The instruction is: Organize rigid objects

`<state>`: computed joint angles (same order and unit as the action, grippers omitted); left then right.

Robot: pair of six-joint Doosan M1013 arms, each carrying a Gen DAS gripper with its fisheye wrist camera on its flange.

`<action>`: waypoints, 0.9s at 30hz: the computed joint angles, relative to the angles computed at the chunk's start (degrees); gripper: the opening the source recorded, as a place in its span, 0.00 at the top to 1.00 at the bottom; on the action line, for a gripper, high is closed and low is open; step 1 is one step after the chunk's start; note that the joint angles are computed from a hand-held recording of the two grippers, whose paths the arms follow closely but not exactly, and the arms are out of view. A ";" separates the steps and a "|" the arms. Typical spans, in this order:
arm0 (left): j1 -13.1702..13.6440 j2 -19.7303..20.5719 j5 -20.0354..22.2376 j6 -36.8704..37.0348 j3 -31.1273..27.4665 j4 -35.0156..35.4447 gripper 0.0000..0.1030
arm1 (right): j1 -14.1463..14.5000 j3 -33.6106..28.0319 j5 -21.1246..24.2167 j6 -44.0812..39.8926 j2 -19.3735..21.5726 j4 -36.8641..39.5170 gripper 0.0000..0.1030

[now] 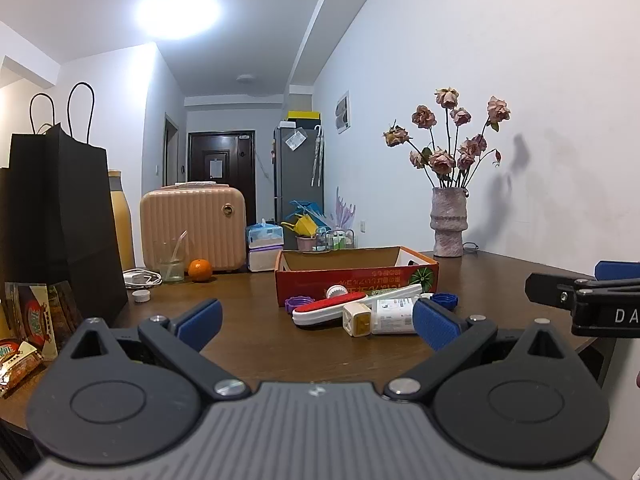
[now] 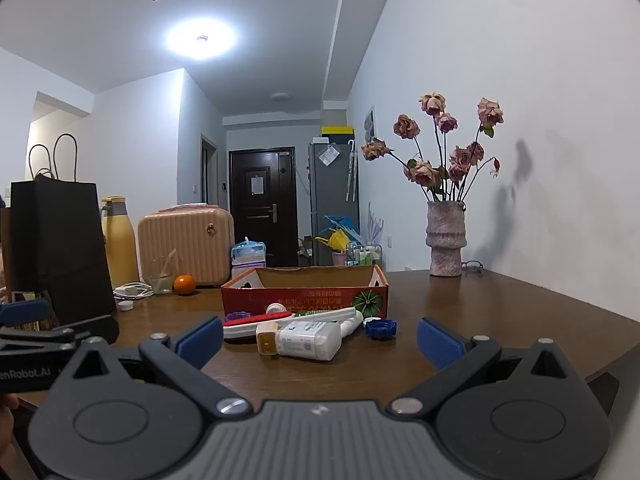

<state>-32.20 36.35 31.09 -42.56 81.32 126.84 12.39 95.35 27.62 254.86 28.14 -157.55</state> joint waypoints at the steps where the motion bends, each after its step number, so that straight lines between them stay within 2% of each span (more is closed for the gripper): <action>1: -0.04 0.05 0.17 0.15 -0.03 0.03 0.00 | 0.01 -0.02 -0.01 -0.03 0.08 -0.09 0.00; 10: -0.37 0.24 1.69 1.01 0.03 0.00 0.00 | -0.02 0.19 -0.09 0.40 -0.02 -0.82 0.00; 16: -0.39 0.25 1.97 0.91 0.12 0.21 0.00 | -0.49 0.33 -0.71 4.24 -0.07 -4.27 0.00; 27: -0.63 0.35 2.94 1.21 0.19 0.77 0.00 | -0.36 0.28 -0.63 3.28 0.07 -3.33 0.00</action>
<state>-32.83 36.69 34.03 -41.36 81.51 127.62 12.03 95.63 26.99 258.14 28.20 -160.87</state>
